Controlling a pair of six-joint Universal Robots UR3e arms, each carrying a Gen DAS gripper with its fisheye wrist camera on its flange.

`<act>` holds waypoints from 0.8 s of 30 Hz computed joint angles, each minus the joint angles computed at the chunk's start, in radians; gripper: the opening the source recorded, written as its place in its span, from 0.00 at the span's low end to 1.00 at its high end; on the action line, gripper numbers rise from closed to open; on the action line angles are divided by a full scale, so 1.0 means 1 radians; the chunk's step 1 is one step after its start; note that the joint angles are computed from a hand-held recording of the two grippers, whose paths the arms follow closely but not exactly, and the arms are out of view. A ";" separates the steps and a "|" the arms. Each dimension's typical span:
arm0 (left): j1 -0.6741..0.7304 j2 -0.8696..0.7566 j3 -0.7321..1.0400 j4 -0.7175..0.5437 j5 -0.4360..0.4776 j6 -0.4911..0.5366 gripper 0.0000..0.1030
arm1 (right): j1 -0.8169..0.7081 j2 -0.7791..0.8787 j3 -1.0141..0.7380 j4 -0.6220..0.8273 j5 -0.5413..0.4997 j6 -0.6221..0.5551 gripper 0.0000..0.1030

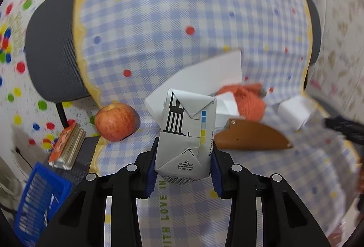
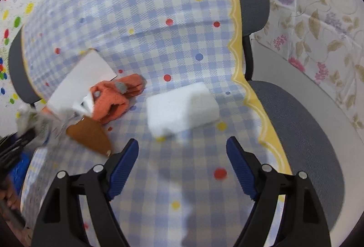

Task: Collect trash
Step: 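Grasp the white foam block with the right tool while the left tool lifts the carton, then carry the carton with the left tool while the right tool carries the foam block over the bin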

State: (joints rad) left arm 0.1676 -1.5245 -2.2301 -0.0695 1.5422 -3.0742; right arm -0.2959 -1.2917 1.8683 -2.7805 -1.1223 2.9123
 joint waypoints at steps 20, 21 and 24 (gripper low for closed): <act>0.124 0.339 -0.187 -0.152 -0.219 0.019 0.39 | -0.028 -0.102 0.039 0.043 0.109 0.066 0.11; 0.122 0.364 -0.198 -0.166 -0.227 0.019 0.39 | -0.050 -0.170 0.092 0.063 0.126 0.034 0.11; 0.131 0.490 -0.243 -0.256 -0.294 0.023 0.39 | -0.109 -0.355 0.218 0.158 0.169 -0.062 0.11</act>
